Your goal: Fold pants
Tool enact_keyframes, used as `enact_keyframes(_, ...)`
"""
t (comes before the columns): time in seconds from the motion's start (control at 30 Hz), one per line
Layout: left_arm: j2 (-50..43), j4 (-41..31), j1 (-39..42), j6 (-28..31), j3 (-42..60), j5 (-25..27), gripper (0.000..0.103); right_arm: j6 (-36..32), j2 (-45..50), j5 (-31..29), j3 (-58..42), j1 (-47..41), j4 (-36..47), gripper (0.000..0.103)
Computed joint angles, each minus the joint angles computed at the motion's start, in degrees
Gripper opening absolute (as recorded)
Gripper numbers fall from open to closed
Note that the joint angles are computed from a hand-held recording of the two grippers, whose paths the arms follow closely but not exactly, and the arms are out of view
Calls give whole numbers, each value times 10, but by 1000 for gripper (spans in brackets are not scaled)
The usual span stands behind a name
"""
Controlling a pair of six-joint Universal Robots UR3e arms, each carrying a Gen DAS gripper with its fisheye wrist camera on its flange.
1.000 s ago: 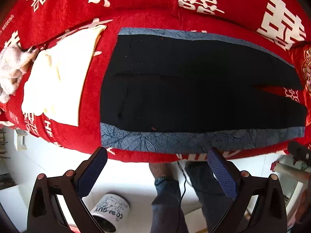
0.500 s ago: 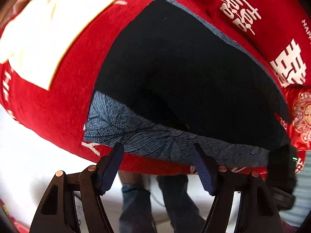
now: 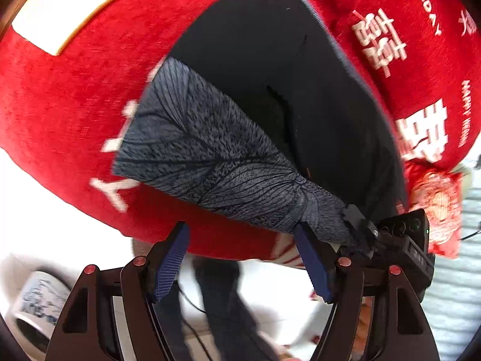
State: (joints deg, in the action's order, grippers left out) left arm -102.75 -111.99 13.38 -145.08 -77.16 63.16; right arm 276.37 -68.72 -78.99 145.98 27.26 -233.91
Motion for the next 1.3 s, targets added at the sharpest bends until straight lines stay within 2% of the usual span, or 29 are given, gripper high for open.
enact_keyframes(0.07,-17,-40,5,-3,22,-42,74,-36,-56,26,-8,-16,47,15)
enact_keyframes(0.13,-28,-48,2,-22,30,-75,74,-59,-91,46,-11,-27,81,15)
enact_keyframes(0.23,-40,-12,-15,-74,22,-111,74,-79,-125,71,-6,-38,117,15)
enact_keyframes(0.3,-40,0,-22,-96,14,-118,74,-82,-121,78,7,-39,99,15)
enact_keyframes(0.37,-15,11,-23,-92,-3,-98,74,-65,-106,65,-9,-23,100,15)
enact_keyframes(0.47,27,-15,4,-61,-21,-55,74,-54,-68,75,-12,-32,64,19)
enact_keyframes(0.5,34,-28,13,-56,-19,-35,74,-51,-46,82,-12,-38,48,24)
enact_keyframes(0.53,28,-33,24,-45,-11,-24,74,-44,-23,84,-17,-37,31,36)
enact_keyframes(0.6,30,-27,32,-45,-10,-10,74,-37,19,91,-33,-38,17,49)
enact_keyframes(0.63,26,-22,32,-48,-8,-11,74,-36,41,94,-43,-38,7,50)
enact_keyframes(0.7,20,-16,34,-52,-6,-17,74,-28,97,111,-77,-42,-25,49)
enact_keyframes(0.73,20,-17,39,-47,-6,-20,74,-22,120,127,-96,-49,-43,40)
enact_keyframes(0.8,23,-30,47,-35,-10,-38,74,-15,131,134,-129,-53,-67,34)
enact_keyframes(0.9,29,-79,69,-13,-8,-93,74,-8,100,139,-135,-64,-81,34)
enact_keyframes(1.0,20,-105,70,-14,1,-135,74,21,103,152,-116,-86,-145,34)
enact_keyframes(1.2,13,-124,68,-19,23,-151,74,8,91,196,-92,-108,-148,34)
enact_keyframes(1.3,-3,-81,41,-42,34,-133,74,4,99,196,-105,-95,-135,35)
